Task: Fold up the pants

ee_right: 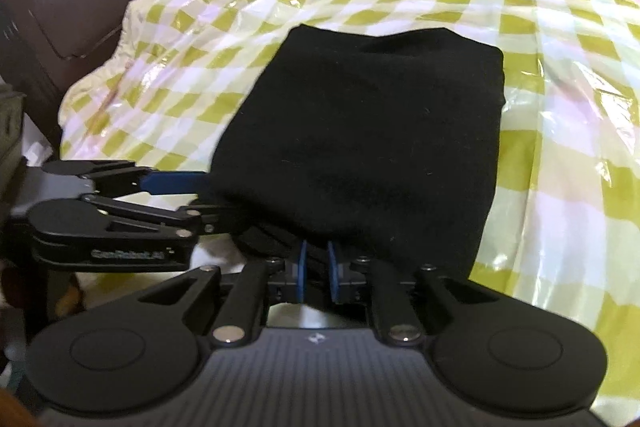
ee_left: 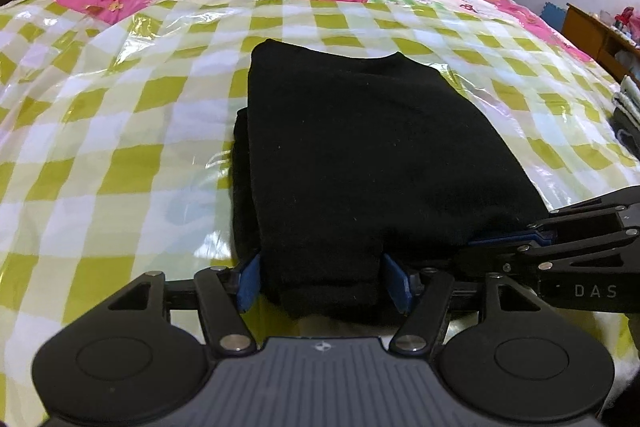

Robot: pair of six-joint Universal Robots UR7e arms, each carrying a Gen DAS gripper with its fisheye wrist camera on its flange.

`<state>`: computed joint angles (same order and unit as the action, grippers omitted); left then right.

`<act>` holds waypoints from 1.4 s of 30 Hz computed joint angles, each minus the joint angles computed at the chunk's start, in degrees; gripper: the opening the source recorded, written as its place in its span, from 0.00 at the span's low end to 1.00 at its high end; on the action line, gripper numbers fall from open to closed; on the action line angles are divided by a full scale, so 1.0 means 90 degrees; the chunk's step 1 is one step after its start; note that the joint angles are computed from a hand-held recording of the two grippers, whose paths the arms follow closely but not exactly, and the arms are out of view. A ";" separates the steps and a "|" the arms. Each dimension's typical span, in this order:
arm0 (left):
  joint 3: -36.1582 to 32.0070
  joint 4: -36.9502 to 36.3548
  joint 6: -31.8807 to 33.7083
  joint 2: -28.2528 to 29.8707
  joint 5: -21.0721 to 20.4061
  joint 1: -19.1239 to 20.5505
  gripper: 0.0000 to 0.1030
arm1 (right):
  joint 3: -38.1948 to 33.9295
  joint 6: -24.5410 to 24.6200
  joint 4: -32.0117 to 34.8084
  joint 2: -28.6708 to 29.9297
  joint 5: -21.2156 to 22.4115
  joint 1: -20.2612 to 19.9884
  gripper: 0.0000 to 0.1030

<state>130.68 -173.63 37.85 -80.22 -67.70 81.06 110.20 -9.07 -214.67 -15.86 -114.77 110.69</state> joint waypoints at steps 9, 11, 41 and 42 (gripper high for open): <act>-0.0211 0.0236 -0.0179 0.0041 -0.0110 0.0066 0.74 | -0.0339 0.0236 0.0365 -0.0006 -0.0067 -0.0072 0.07; -0.0074 0.0309 -0.0317 -0.0119 -0.0007 0.0031 0.74 | -0.0178 0.0171 0.0213 -0.0050 0.0005 0.0013 0.13; 0.1044 -0.0946 -0.0326 -0.0428 0.0817 -0.0839 0.82 | 0.0428 0.0697 -0.0737 -0.0045 -0.0594 0.0418 0.22; 0.1049 -0.0953 -0.0332 -0.0424 0.0827 -0.0847 0.82 | 0.0435 0.0713 -0.0747 -0.0042 -0.0600 0.0417 0.22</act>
<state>140.12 -182.21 34.86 -84.04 -60.25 73.44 114.12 -2.66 -221.39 -16.24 -120.18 114.45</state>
